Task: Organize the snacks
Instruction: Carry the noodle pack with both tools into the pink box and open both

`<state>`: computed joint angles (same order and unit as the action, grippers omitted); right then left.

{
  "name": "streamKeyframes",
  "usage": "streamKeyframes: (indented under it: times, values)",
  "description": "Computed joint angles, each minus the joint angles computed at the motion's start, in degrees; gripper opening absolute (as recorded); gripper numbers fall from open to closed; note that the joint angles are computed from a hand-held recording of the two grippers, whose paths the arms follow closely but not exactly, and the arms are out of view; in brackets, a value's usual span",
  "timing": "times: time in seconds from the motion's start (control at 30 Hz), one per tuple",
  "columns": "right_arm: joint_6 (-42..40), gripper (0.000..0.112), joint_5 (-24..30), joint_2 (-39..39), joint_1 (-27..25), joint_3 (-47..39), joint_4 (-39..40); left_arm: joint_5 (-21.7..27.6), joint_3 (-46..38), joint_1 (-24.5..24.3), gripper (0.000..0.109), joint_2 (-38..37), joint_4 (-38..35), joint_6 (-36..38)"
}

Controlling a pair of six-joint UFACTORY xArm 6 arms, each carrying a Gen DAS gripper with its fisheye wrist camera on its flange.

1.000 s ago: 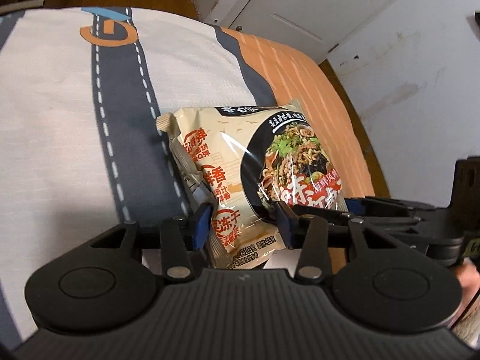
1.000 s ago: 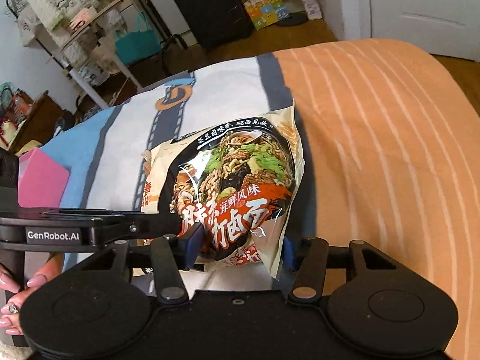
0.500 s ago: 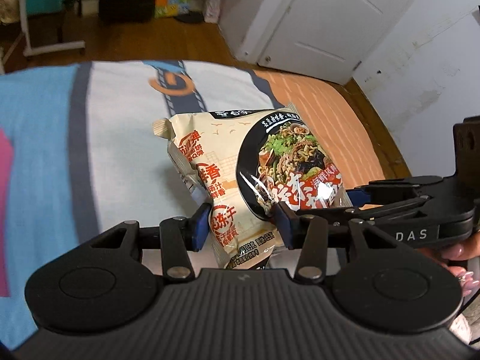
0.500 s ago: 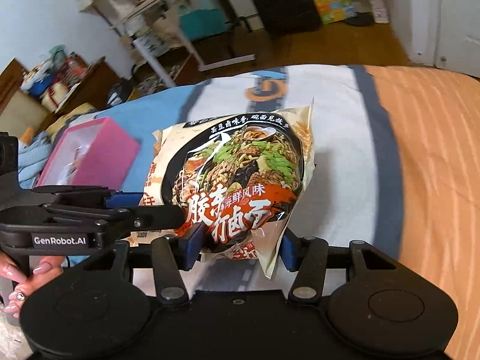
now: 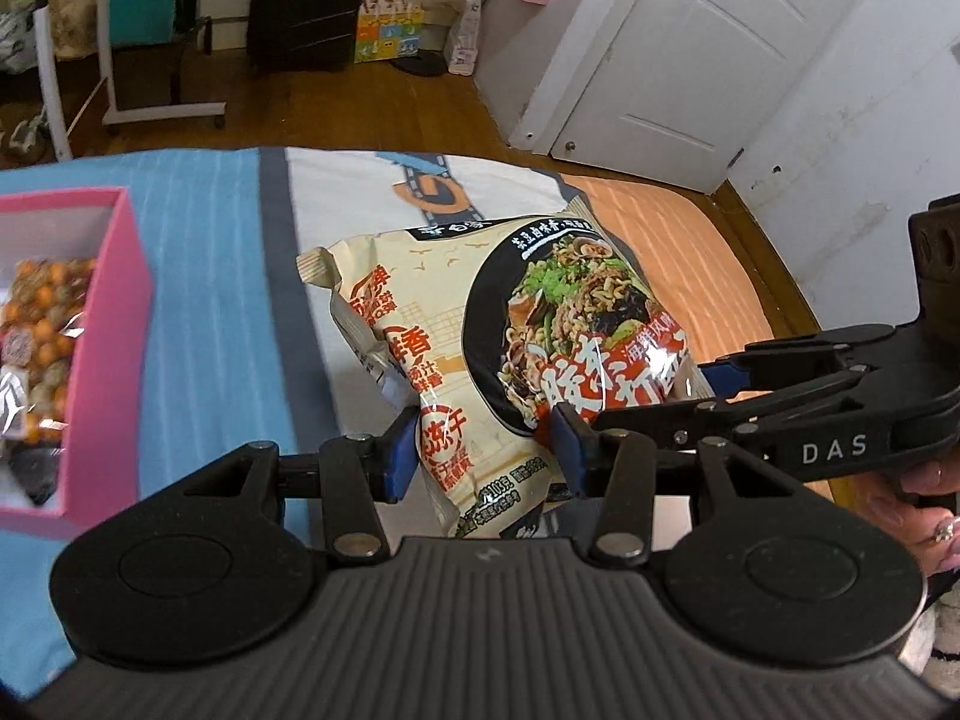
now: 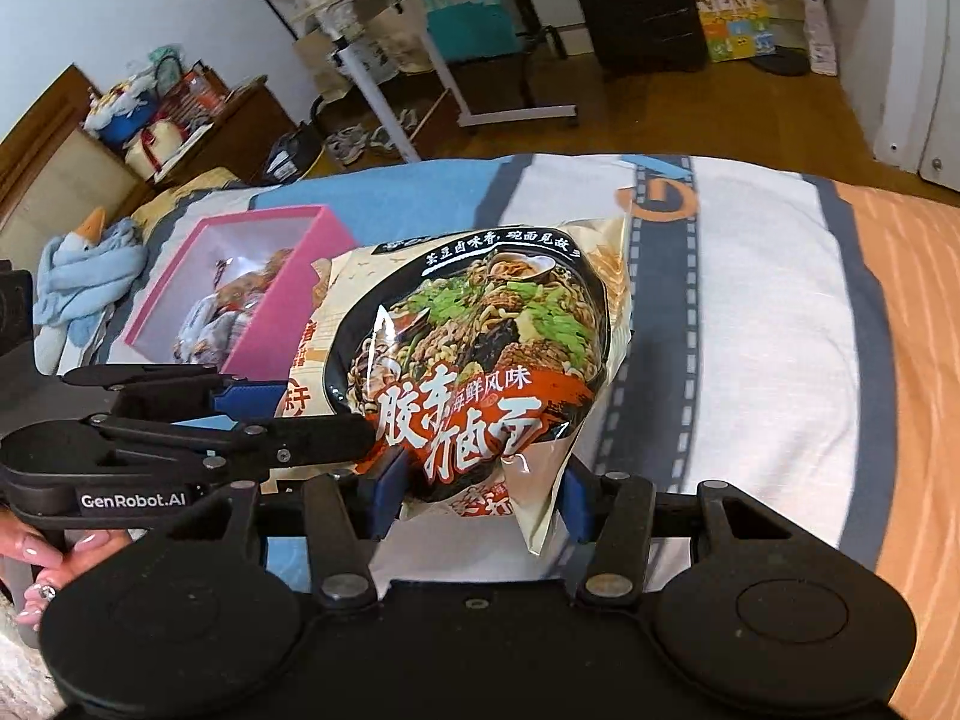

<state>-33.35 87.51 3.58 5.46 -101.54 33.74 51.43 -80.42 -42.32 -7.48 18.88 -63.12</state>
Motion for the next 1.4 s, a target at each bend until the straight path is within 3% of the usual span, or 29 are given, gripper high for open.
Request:
streamKeyframes:
  times: [0.23, 0.4, 0.7, 0.97, 1.3, 1.4]
  values:
    - [2.6, 0.056, -2.8, -3.4, 5.4, 2.2, -1.3, -0.4, 8.0, -0.1, 0.044, -8.8, 4.2, -3.0]
    - [4.6, 0.056, -6.5, -5.1, 10.1, 4.1, -1.6, 1.9, 12.3, -0.2, 0.044, -15.0, 8.7, -4.1]
    - [11.2, 0.055, -12.4, -4.1, 18.5, 4.1, -1.0, 3.4, 20.1, 4.7, 0.045, -26.4, 9.0, 1.2]
    - [15.8, 0.054, -19.2, -1.4, 25.3, 6.4, 2.8, 3.2, 27.6, 15.1, 0.048, -35.7, 3.7, 11.0]
    - [17.3, 0.054, -29.3, 1.5, 32.8, 8.2, 0.8, -8.2, 41.9, 29.4, 0.048, -45.5, -3.5, 18.3]
    - [16.7, 0.054, -32.2, 0.6, 34.4, 10.8, -0.9, -9.5, 43.6, 30.9, 0.05, -45.4, -4.3, 17.7]
